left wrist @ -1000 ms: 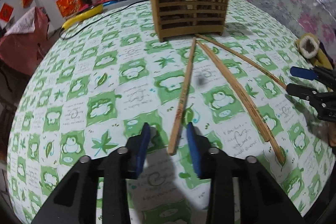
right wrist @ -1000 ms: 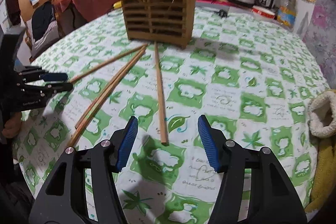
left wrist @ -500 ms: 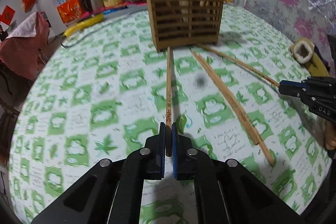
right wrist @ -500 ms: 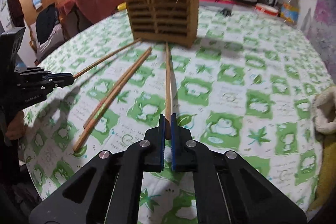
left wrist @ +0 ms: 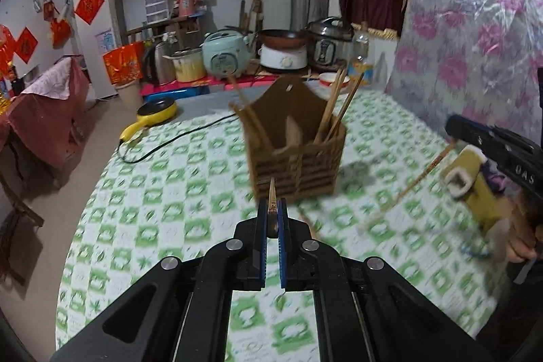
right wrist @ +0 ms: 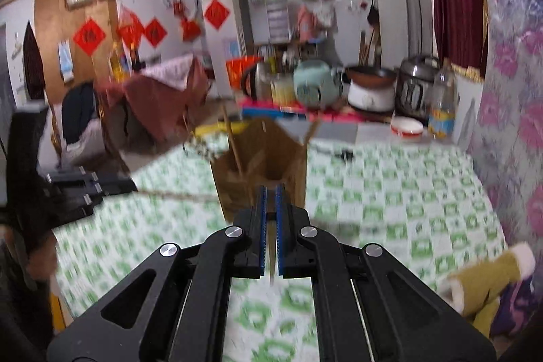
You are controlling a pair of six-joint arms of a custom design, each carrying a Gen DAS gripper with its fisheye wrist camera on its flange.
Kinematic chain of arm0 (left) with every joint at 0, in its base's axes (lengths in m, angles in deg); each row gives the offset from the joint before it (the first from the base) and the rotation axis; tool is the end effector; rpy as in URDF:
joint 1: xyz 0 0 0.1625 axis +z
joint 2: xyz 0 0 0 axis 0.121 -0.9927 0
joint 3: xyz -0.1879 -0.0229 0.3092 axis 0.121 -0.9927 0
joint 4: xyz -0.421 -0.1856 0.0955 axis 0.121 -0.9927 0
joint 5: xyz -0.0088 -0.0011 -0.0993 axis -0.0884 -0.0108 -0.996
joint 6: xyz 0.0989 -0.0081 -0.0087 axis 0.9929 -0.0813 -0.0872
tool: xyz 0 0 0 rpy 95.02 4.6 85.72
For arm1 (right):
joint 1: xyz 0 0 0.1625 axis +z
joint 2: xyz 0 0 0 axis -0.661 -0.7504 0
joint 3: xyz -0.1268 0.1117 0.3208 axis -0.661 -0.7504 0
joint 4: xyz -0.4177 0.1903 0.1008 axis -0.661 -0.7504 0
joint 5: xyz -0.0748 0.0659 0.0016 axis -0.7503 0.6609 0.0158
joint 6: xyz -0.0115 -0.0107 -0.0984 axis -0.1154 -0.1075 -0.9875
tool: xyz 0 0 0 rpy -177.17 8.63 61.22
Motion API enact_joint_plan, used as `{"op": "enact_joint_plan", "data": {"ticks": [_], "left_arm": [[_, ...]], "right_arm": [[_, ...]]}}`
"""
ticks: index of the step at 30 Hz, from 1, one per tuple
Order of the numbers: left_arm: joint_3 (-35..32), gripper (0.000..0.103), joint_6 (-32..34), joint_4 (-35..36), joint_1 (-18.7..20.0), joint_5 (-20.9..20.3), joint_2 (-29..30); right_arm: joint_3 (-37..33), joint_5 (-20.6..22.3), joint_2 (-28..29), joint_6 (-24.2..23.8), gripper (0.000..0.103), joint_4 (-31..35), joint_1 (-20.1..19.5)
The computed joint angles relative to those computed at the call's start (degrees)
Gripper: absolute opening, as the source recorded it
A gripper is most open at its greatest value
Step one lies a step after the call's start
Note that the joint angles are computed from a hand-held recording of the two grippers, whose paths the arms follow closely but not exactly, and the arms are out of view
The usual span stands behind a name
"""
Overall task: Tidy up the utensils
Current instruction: 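Lift both held chopsticks and carry them above the wooden holder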
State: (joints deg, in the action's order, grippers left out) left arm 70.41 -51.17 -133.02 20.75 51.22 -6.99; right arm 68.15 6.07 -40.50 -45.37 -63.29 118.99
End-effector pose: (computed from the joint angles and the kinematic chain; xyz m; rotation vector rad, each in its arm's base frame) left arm -0.3545 -0.4367 0.0711 0.3207 2.1575 -0.9796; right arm 0.0497 -0.5160 0.3837 1.2006 -2.5568 0.9775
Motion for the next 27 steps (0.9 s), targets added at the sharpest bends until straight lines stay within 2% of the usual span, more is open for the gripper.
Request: {"op": "enact_joint_plan", "data": {"ticks": [2,5,8,13,19,25,27], "left_arm": [[-1.52,0.006,1.36,-0.27,0.38,-0.4,0.73],[-3.86,0.006,4.36,-1.99,2.32,-3.86,2.29],[-5.74,0.006,4.88,-1.88,4.63,-7.17,3.63],[-7.11,0.006,6.31,-2.92,7.07,-9.88,4.68],[-10.31,0.006,7.95,-5.24,8.9,-8.2,7.91],[-12.1,0.006,11.49,-11.11,8.78,-2.59,11.88],[-11.43,0.006,12.44,-13.76,8.6,-2.09,12.11]], "right_arm": [[-1.82,0.66,1.81,2.58,0.006,-0.73,1.77],[-3.56,0.51,4.22,4.62,0.006,-1.11,3.35],[-3.84,-0.39,6.23,5.37,0.006,-2.34,4.07],[-4.11,-2.87,9.35,4.93,0.006,-4.25,4.4],[-4.34,-4.32,11.99,5.38,0.006,-6.31,3.65],[-3.91,-3.66,11.96,5.16,0.007,-7.33,3.01],[-3.78,-2.98,11.73,5.02,0.007,-7.09,2.67]]}}
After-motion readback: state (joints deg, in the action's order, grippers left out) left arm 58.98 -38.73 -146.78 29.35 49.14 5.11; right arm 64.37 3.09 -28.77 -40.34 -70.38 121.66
